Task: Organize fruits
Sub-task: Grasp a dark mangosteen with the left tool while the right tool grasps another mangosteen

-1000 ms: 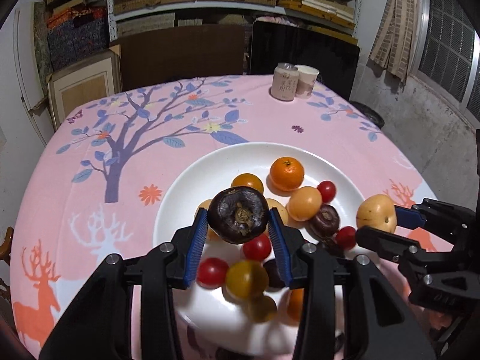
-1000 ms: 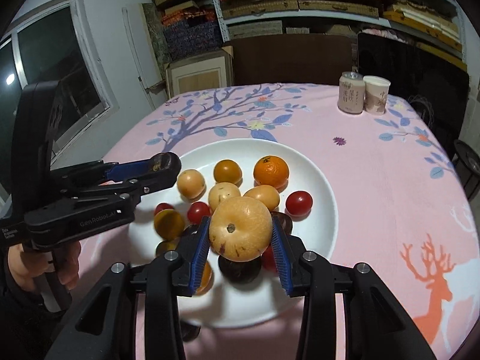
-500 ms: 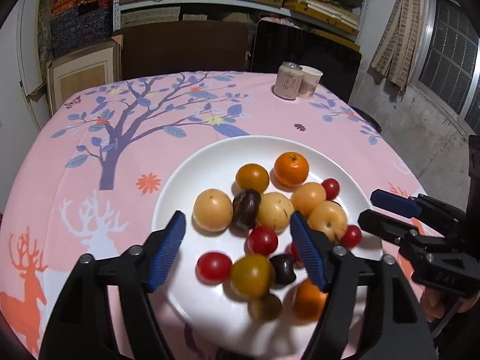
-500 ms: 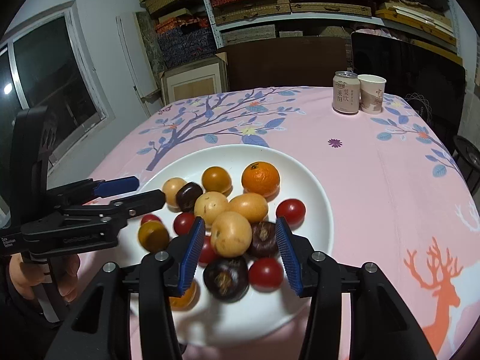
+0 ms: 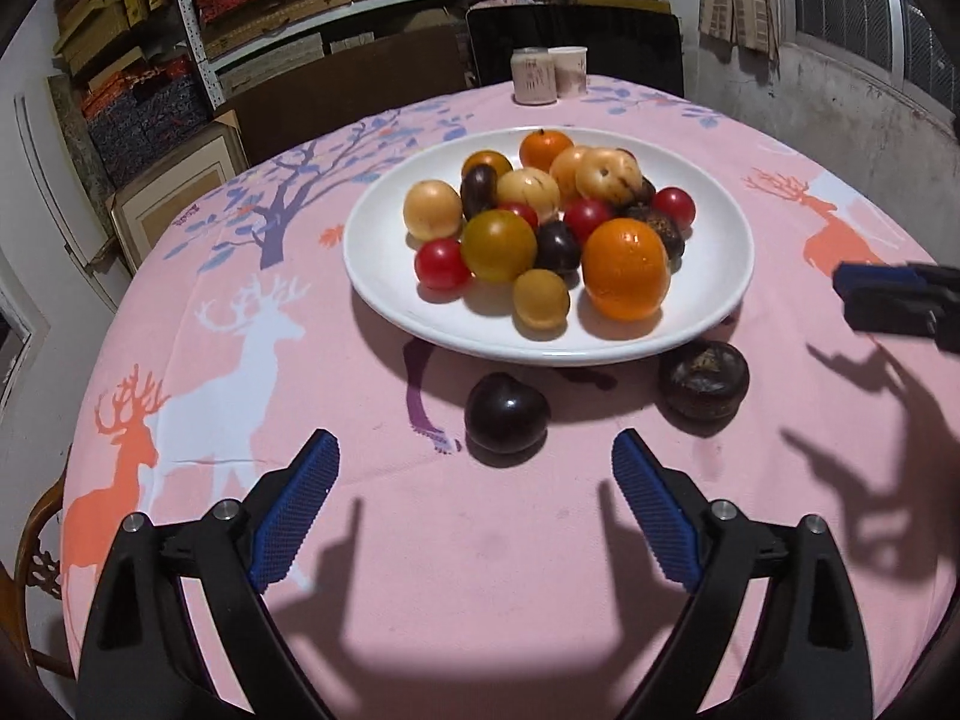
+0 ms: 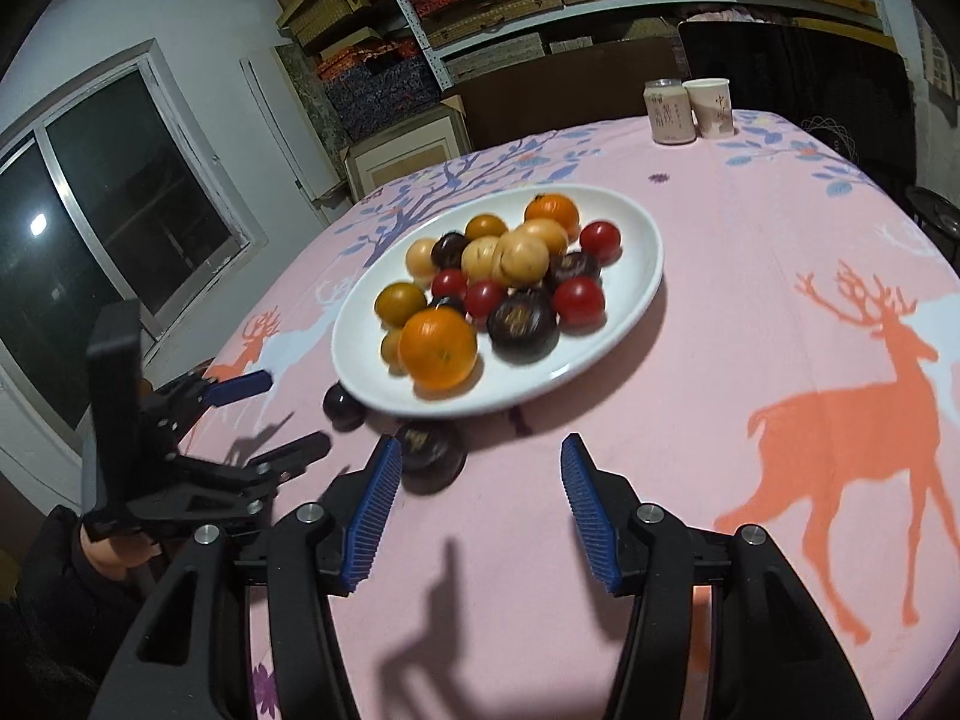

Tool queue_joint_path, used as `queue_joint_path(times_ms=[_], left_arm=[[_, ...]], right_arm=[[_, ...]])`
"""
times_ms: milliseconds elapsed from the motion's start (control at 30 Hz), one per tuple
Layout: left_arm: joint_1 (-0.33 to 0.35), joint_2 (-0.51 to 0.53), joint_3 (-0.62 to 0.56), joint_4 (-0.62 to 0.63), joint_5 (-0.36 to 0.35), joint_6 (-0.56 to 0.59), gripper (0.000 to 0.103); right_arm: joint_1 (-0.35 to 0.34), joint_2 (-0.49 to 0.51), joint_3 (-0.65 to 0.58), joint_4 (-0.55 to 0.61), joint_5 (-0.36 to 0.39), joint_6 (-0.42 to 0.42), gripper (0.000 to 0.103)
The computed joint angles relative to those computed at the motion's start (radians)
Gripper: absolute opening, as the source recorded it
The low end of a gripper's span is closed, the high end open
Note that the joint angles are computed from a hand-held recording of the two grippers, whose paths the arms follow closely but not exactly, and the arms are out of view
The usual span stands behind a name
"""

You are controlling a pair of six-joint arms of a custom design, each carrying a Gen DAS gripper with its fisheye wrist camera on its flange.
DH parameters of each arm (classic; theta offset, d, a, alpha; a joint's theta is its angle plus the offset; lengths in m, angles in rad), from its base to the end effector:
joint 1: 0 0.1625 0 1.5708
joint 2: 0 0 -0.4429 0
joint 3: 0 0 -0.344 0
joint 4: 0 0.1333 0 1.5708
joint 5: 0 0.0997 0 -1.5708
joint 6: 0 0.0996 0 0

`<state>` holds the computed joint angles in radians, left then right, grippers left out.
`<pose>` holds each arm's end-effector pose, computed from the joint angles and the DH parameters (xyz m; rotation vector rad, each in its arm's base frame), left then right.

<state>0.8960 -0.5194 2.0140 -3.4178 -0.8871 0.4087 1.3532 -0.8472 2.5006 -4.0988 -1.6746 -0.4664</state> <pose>-0.1785 -0.5371 0.0013 1.1330 2.1844 -0.5493 0.0327 -0.4218 0.1646 0.2547 -2.5359 1.0777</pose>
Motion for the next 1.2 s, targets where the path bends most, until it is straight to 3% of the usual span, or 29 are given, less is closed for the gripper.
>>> queue_joint_path(times_ms=[133,200,367,400,467,533,800,1200], left_arm=[[0.011,0.025,-0.05,0.05,0.023,-0.041,0.089],[0.022,0.025,-0.079,0.115,0.016,-0.071,0.068],[0.044,0.018,-0.096,0.146,-0.039,-0.084,0.058],[0.048,0.015,-0.097,0.149,-0.056,-0.084,0.046],[0.051,0.011,-0.091,0.143,-0.088,-0.077,0.032],[0.042,0.017,-0.076,0.096,-0.08,-0.058,0.032],[0.053,-0.022,-0.039,0.035,-0.162,-0.072,0.032],[0.074,-0.073,0.004,0.008,-0.222,-0.114,0.032]], right_arm=[[0.007,0.033,0.022,-0.044,-0.02,-0.009,0.056],[0.009,0.041,0.032,-0.062,-0.029,-0.01,0.056],[0.004,0.038,0.043,-0.072,-0.033,-0.01,0.056],[0.005,0.039,0.042,-0.07,-0.035,-0.009,0.056],[0.01,0.042,0.035,-0.061,-0.044,-0.007,0.056],[0.017,0.049,0.028,-0.056,-0.058,-0.011,0.056],[0.08,0.074,-0.026,0.012,-0.137,-0.035,0.056],[0.18,0.156,-0.215,0.152,-0.31,-0.05,0.056]])
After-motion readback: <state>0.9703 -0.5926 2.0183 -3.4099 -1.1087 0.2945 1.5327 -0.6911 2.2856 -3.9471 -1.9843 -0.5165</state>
